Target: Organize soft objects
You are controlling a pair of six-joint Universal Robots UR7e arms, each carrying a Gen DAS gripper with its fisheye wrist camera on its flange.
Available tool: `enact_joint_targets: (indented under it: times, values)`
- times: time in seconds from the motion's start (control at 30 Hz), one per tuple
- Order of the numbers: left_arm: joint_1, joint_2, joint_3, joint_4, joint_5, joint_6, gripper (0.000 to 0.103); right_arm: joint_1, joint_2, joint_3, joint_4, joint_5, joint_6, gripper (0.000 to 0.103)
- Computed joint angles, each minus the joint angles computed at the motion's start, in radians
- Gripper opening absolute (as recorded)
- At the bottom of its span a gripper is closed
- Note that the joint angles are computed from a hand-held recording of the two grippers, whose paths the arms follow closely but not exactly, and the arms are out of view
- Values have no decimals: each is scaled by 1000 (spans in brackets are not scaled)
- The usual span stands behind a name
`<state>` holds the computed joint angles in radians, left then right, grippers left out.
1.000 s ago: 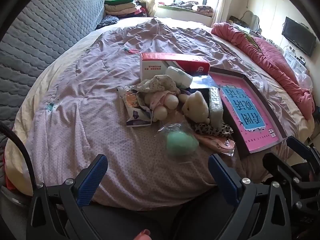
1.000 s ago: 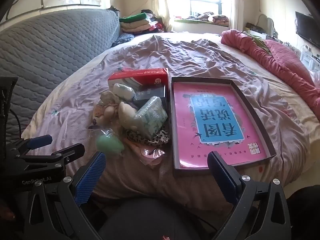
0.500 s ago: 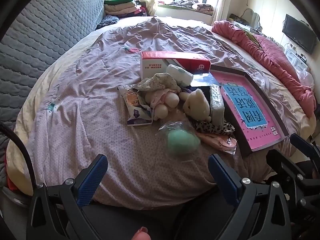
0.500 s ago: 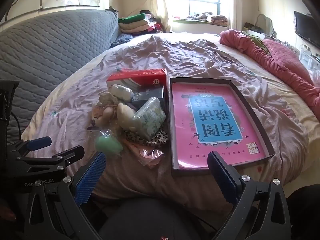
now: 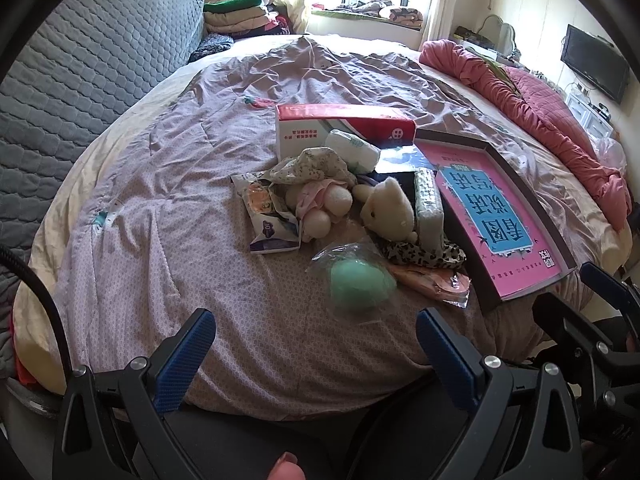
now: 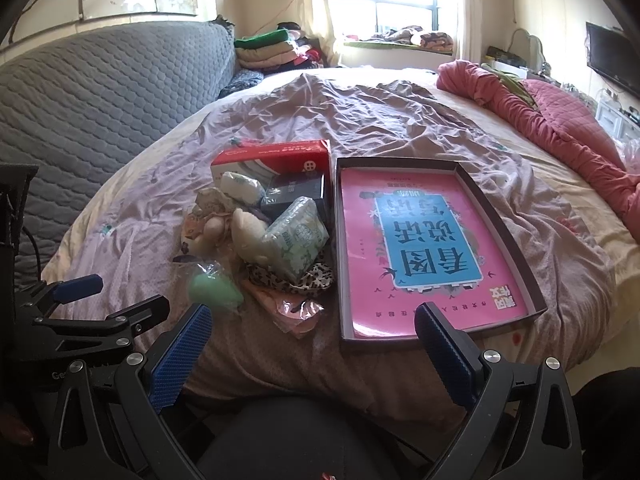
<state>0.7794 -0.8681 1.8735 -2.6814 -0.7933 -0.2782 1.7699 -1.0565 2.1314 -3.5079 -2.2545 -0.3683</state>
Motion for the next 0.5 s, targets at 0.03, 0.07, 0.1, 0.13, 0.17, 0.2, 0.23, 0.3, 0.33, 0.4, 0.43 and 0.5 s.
enact_joint_targets:
  times: [0.03, 0.07, 0.1, 0.13, 0.17, 0.2, 0.23, 0.3, 0.33, 0.4, 0.43, 0.5]
  values:
    - [-1, 0, 1, -1, 1, 1, 101, 0, 1, 0, -3, -2, -3, 101]
    - [0, 0, 0, -1, 0, 2, 101, 1, 1, 0, -3, -2, -3, 101]
    - [-1, 1, -2, 2, 1, 1, 101, 1, 0, -1, 0, -2, -3, 101]
    - [-2, 3, -3, 1, 4, 4, 101, 1, 1, 0, -3, -6, -4, 101]
    - [-2, 4, -4, -2, 3, 8, 101, 3, 1, -2, -3, -10, -2, 101]
    - [-3, 4, -3, -6, 4, 12, 101, 4, 0, -2, 0, -10, 3, 101]
    - [-4, 5, -2, -9, 4, 15, 101, 3, -2, -4, 3, -10, 9, 101]
    - [-3, 5, -4, -8, 3, 15, 101, -1, -2, -2, 0, -9, 9, 101]
    - [-3, 5, -3, -9, 5, 15, 101, 0, -2, -2, -1, -5, 10, 101]
    - [-2, 4, -3, -12, 5, 12, 101, -7, -4, 2, -12, 6, 5, 101]
    - [-1, 4, -4, -12, 4, 11, 101, -8, -3, 1, -11, 9, 6, 101]
    - [2, 4, -5, -11, 1, 11, 101, -11, -4, 2, -11, 11, 7, 101]
